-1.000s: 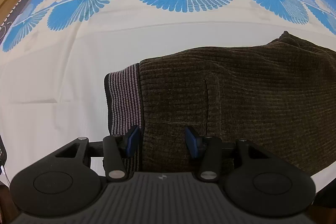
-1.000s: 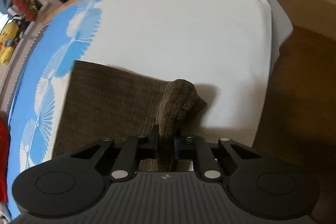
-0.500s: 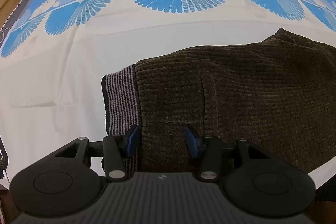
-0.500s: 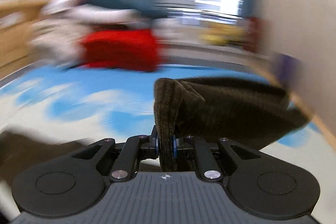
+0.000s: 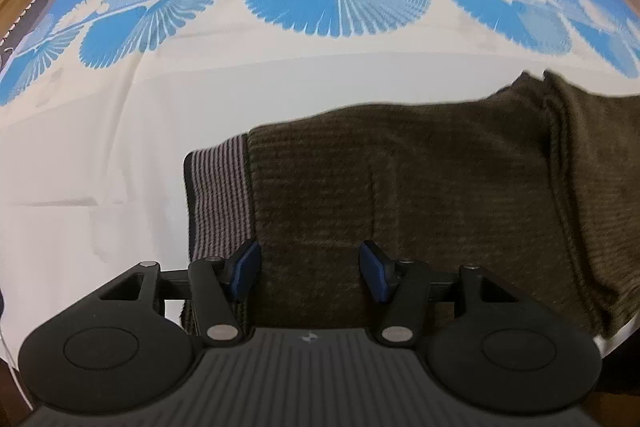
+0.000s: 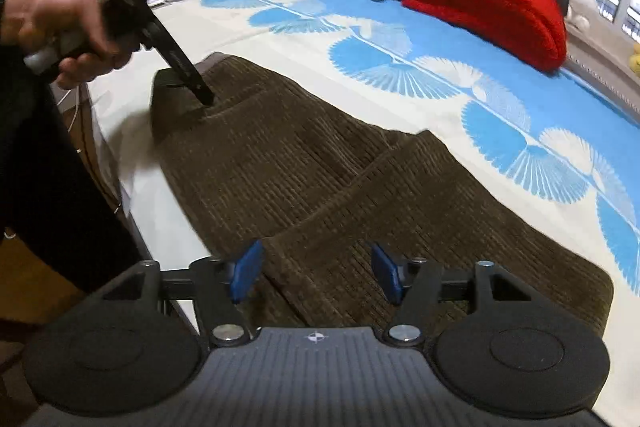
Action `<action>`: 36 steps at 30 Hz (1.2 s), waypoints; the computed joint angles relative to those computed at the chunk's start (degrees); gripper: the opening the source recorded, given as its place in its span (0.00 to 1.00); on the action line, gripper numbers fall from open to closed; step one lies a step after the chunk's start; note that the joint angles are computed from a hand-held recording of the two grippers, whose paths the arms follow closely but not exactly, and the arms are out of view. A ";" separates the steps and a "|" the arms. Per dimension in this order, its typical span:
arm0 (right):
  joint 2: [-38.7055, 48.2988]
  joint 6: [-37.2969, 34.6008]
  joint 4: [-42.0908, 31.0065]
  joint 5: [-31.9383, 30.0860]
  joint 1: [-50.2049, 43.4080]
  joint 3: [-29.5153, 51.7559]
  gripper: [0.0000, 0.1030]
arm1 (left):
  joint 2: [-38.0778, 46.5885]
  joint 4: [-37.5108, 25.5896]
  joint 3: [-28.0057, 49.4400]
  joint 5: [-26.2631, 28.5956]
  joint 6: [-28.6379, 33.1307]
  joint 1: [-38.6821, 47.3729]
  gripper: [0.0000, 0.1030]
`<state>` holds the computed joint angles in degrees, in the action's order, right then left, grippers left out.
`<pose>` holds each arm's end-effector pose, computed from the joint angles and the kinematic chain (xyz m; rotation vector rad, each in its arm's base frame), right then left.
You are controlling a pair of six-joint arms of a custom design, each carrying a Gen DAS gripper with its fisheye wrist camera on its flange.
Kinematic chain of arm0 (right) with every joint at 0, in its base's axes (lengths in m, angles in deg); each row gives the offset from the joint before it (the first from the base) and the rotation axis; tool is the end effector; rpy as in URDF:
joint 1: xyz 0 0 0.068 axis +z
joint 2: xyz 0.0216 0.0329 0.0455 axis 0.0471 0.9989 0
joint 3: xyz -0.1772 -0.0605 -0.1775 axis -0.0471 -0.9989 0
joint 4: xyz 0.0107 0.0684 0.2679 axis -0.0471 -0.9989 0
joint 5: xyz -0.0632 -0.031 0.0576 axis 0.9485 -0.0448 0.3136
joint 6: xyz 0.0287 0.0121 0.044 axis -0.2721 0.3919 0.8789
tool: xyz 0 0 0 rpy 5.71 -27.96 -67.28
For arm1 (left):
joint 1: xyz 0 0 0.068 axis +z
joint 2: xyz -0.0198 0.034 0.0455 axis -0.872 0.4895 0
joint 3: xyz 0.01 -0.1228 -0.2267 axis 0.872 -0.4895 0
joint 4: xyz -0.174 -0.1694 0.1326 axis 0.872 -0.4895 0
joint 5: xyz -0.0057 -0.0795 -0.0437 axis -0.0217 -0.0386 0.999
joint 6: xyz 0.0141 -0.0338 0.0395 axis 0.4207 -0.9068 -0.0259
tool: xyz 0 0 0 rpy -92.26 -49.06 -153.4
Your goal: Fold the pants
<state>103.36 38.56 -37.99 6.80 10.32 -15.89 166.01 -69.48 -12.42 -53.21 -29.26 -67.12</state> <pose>0.1859 0.0344 0.1048 -0.7087 2.2888 0.2184 0.3441 -0.0394 0.1324 0.3830 2.6843 -0.0064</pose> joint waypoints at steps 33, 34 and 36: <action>14.49 -6.86 14.75 16.04 19.59 -2.24 0.54 | 0.23 1.41 0.55 1.39 -2.14 -2.82 0.59; 14.91 -6.91 12.43 13.33 18.18 -1.00 0.43 | 0.22 1.36 0.65 1.48 -2.36 -2.76 0.59; 13.41 -6.91 10.99 11.37 16.74 -0.82 0.37 | 0.24 1.38 0.80 1.72 -2.56 -2.62 0.59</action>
<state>116.76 31.65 -27.00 18.17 27.06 -16.71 166.24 -68.10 -11.62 -51.49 -31.81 -69.74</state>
